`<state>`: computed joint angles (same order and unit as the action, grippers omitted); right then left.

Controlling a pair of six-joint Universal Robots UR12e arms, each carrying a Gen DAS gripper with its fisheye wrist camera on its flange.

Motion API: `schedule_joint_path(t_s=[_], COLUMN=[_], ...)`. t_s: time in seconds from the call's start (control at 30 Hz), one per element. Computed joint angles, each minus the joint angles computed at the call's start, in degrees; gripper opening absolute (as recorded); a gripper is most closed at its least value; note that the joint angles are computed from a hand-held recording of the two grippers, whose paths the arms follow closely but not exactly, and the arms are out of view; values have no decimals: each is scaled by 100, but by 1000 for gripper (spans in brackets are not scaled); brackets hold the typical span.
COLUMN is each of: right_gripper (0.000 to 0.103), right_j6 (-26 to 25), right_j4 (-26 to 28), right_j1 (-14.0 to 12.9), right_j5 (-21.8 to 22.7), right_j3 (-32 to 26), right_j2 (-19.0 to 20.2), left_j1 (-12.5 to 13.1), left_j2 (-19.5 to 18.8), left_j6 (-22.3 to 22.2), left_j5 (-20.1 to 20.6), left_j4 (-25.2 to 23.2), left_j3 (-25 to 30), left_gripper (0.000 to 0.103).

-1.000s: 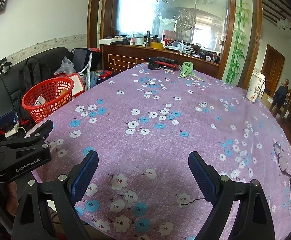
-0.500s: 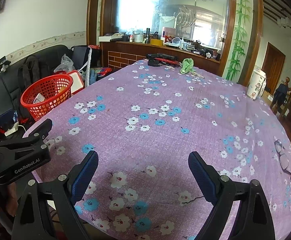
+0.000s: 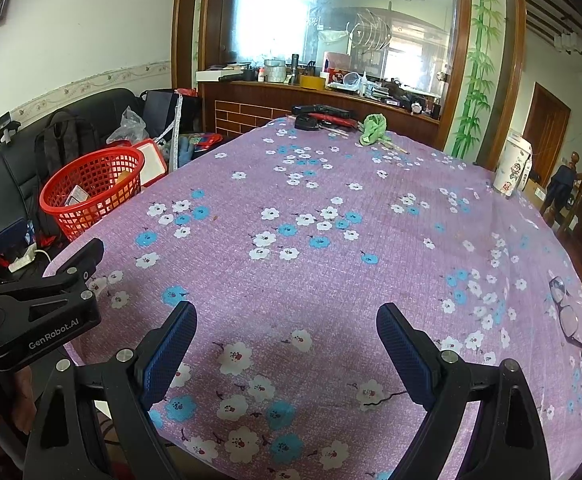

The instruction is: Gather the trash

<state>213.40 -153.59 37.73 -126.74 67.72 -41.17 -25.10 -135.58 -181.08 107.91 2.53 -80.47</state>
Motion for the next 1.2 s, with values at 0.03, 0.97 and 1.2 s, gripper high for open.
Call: schedule_joint_path(t_s=[0.03,0.97,1.2], right_gripper=[94,94,95], right_j6=[-1,528,1778], right_j4=[-5,72,657], right_j1=[-1,-111,-412], right_j5=[3,69,-108], right_j3=[3,250,878], right_j2=[-1,-125,-567], left_j1=[0,-63,-158], left_j2=[-1,-75,-256], left_j6=[-7,380,672], left_j5=[0,-126,-989], left_j4=[15,11,-854], left_j3=[-5,128,746], left_gripper=[103,103,103])
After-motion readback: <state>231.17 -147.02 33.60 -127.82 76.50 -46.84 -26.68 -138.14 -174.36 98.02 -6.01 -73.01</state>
